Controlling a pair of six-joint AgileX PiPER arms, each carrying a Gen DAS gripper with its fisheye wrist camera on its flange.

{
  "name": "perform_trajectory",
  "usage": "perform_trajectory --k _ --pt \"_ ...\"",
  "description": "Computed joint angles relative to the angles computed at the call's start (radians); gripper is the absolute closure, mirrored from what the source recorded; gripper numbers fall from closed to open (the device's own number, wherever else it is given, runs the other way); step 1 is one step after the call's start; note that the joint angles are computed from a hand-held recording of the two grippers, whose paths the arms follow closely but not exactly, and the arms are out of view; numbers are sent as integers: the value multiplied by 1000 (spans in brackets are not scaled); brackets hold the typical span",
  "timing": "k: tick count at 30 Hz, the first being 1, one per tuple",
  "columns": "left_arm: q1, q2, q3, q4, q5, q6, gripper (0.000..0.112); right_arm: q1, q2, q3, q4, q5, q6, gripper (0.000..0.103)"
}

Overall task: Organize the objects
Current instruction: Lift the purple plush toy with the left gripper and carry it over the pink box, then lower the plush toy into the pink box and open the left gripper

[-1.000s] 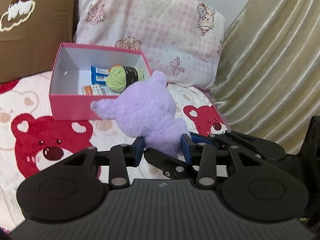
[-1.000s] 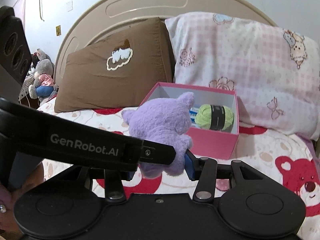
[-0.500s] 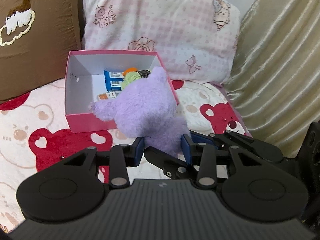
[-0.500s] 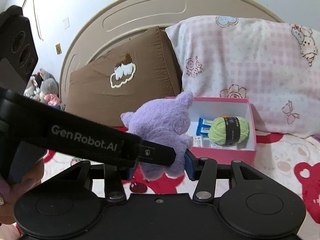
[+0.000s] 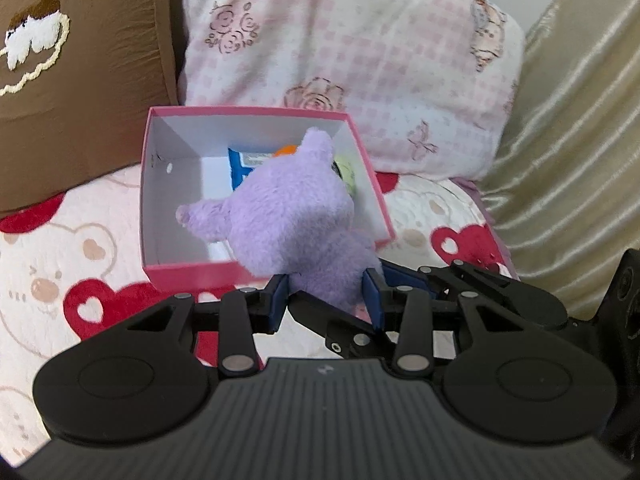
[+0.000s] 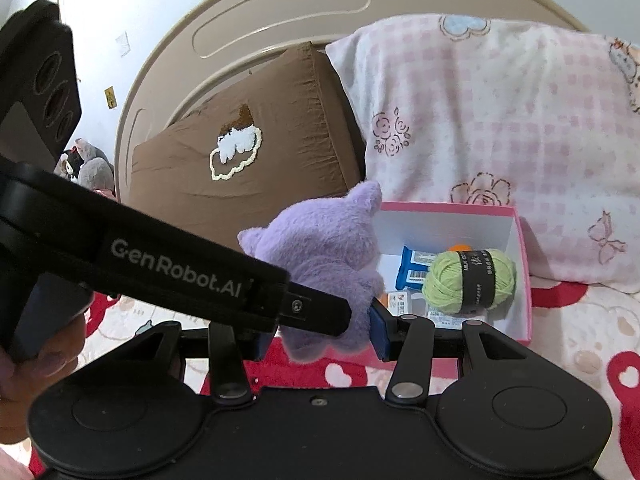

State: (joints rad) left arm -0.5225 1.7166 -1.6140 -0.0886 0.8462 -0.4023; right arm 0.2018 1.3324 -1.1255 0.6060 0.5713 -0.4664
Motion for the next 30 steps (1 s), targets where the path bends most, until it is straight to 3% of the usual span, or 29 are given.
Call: perform_trajectory --k 7,11,21,26,30 --pt "63 216 -285 2 112 15 73 -66 209 -192 104 82 -67 50" --pt "103 324 -404 -49 143 28 73 -94 334 -329 94 158 4 50" --pt "128 485 -542 -5 165 -18 73 -99 486 -397 141 131 -35 50" --pt "170 550 -586 -51 136 26 73 -80 578 -469 131 111 25 50" --pt "195 645 -694 -84 170 84 73 -70 655 -549 82 121 88 50"
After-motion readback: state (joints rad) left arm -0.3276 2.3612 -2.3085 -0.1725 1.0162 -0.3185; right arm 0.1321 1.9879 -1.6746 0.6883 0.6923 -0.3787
